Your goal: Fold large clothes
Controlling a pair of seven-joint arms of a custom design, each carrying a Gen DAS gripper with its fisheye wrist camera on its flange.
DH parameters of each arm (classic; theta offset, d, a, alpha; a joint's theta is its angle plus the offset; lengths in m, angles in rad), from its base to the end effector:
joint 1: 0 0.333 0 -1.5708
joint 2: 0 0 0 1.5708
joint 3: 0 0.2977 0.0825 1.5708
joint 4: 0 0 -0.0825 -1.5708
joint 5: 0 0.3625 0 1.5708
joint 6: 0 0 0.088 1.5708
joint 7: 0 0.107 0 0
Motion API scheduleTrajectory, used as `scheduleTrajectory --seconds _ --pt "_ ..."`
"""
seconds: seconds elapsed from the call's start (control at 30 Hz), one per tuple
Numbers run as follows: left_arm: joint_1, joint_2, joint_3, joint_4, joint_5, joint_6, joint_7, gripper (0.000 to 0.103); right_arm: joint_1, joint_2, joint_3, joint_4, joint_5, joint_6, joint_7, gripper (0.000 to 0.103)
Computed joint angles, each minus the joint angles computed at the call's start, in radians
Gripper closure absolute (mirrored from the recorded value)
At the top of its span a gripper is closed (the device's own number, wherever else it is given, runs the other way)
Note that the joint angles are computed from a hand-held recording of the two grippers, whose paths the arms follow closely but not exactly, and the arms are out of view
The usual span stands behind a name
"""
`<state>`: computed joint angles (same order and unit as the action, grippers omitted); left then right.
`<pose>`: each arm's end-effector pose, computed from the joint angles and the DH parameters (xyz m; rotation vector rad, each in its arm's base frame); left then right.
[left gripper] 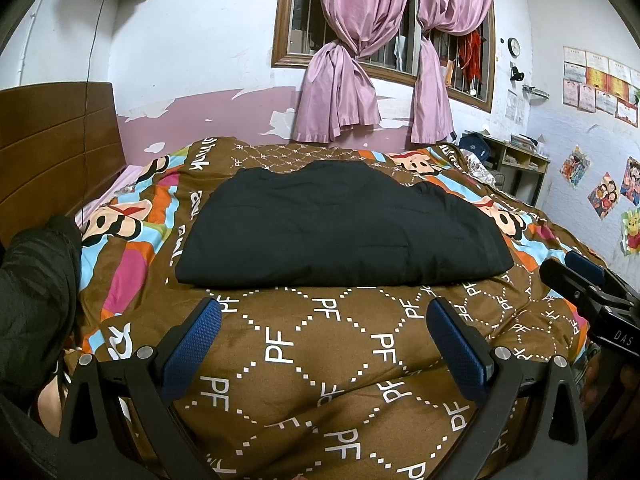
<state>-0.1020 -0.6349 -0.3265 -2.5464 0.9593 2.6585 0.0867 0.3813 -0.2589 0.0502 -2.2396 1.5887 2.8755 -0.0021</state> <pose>0.3489 -0.2007 0.5299 -1.7817 1.2915 -0.8656 0.4630 0.1525 0.5224 -1.7648 0.9337 -0.4832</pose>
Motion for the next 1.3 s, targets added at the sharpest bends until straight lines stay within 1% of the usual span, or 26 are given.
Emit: scheduleTrajectory --seconds 1.03,1.3 --pt "0.004 -0.001 0.000 -0.002 -0.002 0.004 0.007 0.003 0.000 -0.001 -0.001 0.000 0.002 -0.001 -0.001 0.000" --pt "0.005 -0.020 0.008 -0.020 -0.005 0.010 0.017 0.003 -0.001 0.000 0.000 -0.001 -0.001 -0.001 0.002 0.000"
